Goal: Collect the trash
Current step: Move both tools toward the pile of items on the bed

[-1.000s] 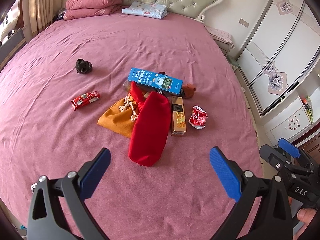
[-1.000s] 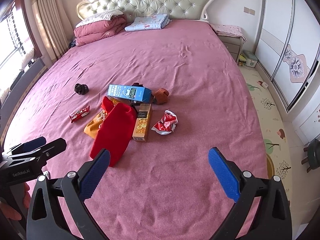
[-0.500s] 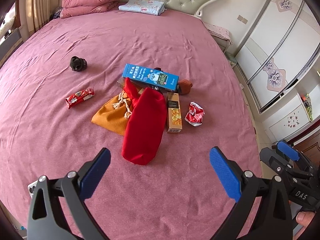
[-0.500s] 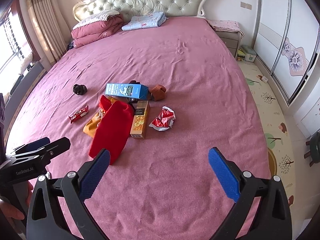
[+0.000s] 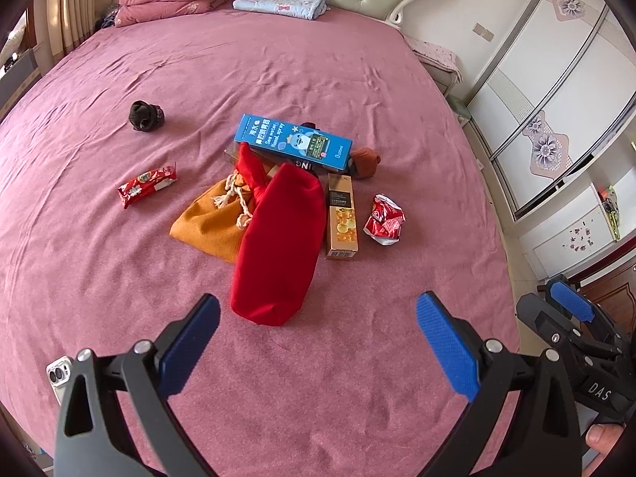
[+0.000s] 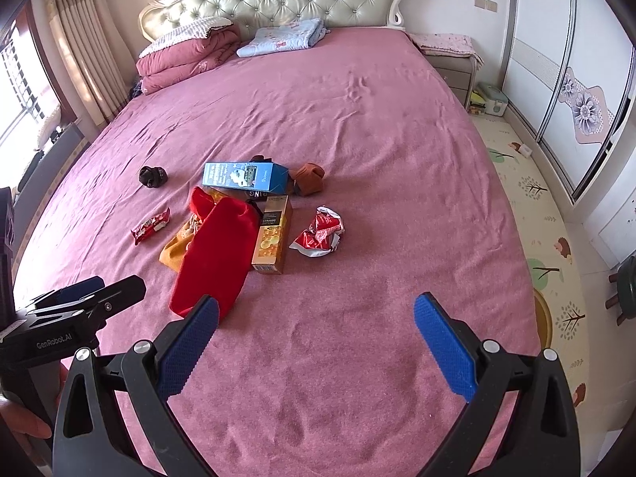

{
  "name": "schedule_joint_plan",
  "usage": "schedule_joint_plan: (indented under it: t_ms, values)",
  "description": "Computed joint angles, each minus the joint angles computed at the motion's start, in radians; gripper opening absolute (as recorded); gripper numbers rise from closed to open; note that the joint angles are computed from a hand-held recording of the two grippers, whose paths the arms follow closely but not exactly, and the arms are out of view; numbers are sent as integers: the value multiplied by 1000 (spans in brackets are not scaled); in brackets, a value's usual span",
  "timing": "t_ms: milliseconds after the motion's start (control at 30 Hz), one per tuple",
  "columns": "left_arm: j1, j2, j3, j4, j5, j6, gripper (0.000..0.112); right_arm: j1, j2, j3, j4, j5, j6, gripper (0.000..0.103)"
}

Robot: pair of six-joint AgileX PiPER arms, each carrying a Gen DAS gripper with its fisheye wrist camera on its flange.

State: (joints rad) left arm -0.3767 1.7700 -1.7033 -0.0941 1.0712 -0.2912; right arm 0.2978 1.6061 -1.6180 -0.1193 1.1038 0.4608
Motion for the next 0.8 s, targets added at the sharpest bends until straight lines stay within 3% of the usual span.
schedule_joint_plan:
  t_ms: [800]
  values:
    - [43,104,-62,-56,15,36,99,-23,75,-6,62,-33,-47,95]
